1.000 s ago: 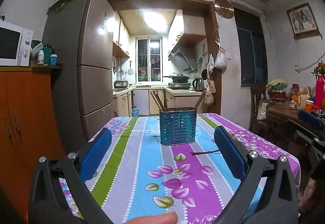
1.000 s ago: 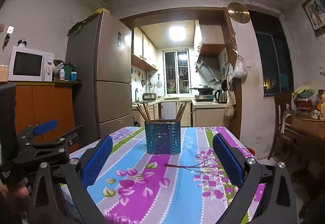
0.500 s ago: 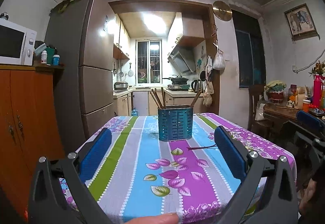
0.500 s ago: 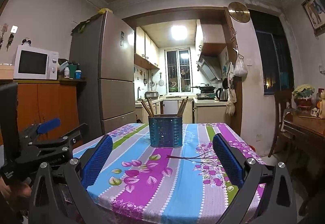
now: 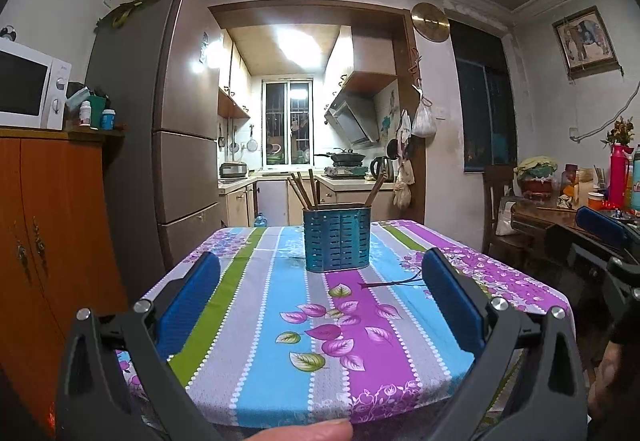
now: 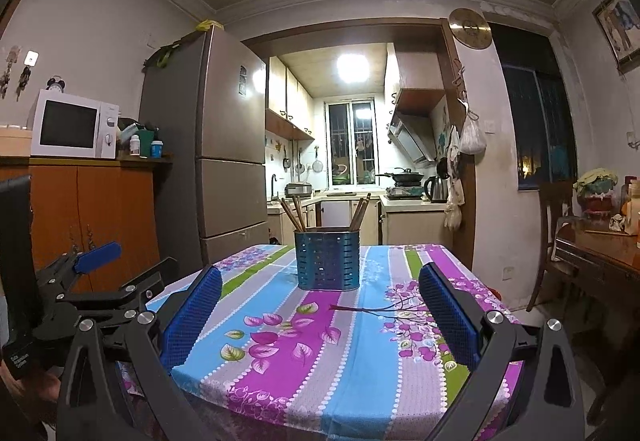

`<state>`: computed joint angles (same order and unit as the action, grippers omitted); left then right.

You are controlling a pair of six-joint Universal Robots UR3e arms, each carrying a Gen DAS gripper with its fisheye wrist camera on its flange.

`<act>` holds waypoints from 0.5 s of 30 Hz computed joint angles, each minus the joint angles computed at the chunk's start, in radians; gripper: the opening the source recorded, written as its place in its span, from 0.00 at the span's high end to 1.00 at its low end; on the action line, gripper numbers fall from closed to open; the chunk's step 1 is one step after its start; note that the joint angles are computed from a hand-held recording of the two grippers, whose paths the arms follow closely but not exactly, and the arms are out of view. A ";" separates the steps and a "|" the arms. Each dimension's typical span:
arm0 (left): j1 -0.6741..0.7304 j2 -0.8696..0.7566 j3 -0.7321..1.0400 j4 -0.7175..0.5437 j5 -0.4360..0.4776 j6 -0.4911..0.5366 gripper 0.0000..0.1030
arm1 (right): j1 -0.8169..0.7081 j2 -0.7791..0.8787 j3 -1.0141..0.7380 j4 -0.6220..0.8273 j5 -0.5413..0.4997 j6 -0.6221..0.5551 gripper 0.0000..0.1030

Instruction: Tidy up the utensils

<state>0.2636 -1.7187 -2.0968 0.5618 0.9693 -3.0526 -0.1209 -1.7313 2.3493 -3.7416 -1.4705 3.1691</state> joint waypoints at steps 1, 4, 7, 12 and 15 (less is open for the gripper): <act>0.000 0.003 -0.006 0.003 -0.001 0.000 0.05 | 0.003 -0.001 0.002 0.000 -0.001 0.000 0.05; 0.006 0.011 -0.024 0.008 -0.006 -0.001 0.05 | 0.017 0.000 0.007 -0.004 -0.013 -0.004 0.05; 0.009 0.016 -0.039 0.022 -0.001 -0.006 0.05 | 0.018 -0.007 0.018 -0.007 -0.015 -0.004 0.05; 0.026 0.028 -0.069 0.055 -0.004 -0.016 0.05 | 0.029 -0.006 0.032 -0.024 -0.033 0.000 0.05; 0.029 0.029 -0.079 0.068 -0.008 -0.014 0.05 | 0.031 -0.001 0.037 -0.034 -0.043 0.001 0.05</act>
